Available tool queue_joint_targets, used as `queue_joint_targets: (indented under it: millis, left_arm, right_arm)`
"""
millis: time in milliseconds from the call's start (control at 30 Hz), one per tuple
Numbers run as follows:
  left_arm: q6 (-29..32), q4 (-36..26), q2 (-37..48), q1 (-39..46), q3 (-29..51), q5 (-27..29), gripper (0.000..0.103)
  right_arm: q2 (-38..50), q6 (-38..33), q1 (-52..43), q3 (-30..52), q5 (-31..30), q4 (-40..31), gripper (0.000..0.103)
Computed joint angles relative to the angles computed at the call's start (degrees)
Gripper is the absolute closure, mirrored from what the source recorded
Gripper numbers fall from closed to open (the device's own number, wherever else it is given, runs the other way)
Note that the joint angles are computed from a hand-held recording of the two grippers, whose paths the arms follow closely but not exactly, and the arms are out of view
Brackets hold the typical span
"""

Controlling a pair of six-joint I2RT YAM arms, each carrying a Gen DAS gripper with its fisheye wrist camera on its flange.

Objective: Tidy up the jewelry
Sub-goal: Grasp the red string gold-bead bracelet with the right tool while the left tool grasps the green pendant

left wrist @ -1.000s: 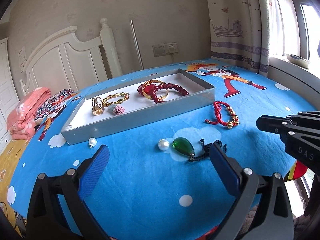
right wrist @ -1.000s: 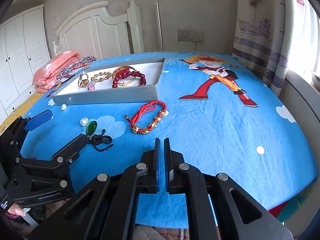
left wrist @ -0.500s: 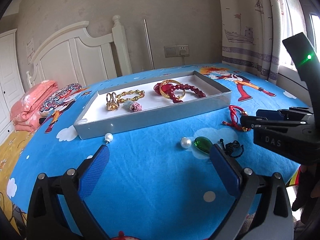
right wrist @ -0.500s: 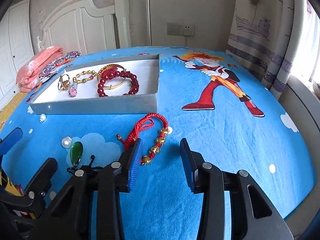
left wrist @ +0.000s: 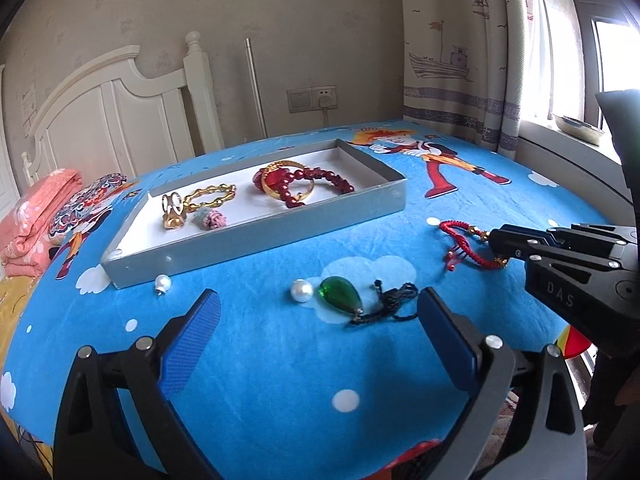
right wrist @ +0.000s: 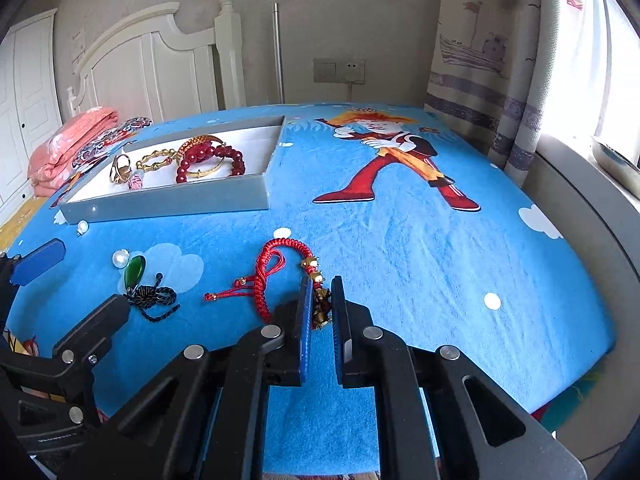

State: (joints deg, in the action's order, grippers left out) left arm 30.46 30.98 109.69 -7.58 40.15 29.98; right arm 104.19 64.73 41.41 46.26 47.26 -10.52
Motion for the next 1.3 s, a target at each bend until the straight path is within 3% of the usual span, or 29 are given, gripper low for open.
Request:
queue_joint_targets:
  millis: [100,233,367,400,433,467,633,900,1300]
  left_arm:
    - [0.13,-0.69,0.51,-2.58,0.27,-1.49,0.015]
    - [1.54,-2.34,1.76,-5.42,1.29,-3.73,0.038]
    - [2.43,0.82,1.99,-7.15,-0.03,-4.89,0.051]
    - [3.11,1.78,1.95,-7.32,-0.65,-4.90,0.065]
    - [4.49,0.02,2.00,-7.26,-0.22,-3.54,0.087]
    - [4.63,-0.85,1.86,-7.08,-0.07,-2.43,0.094]
    - [1.57,-1.64,1.77,-4.03,0.94,-0.41,0.097]
    - [-0.82,-8.17,-1.19,3.21,3.74,7.22,0.097]
    - [-1.34,-9.13,-5.60,6.91,2.38,10.06,0.097]
  right_arm:
    - [-0.61,0.27,0.67,-0.72,0.70,0.38,0.094]
    - [-1.69,0.97,1.00,-2.64,0.86,1.48,0.094]
    - [-2.08,1.56,0.87,-4.22,0.08,3.21,0.094]
    - [-2.02,1.59,0.97,-4.27,0.23,3.37,0.094]
    - [-1.99,1.48,1.09,-4.25,0.24,3.57,0.094]
    - [-1.93,1.14,1.22,-4.21,0.27,3.93,0.094]
    - [-0.46,-1.47,2.80,-2.44,0.89,5.75,0.094]
    - [0.25,-5.40,6.80,1.52,5.13,5.49,0.094]
    - [-0.25,-11.37,9.39,3.80,7.20,8.61,0.094]
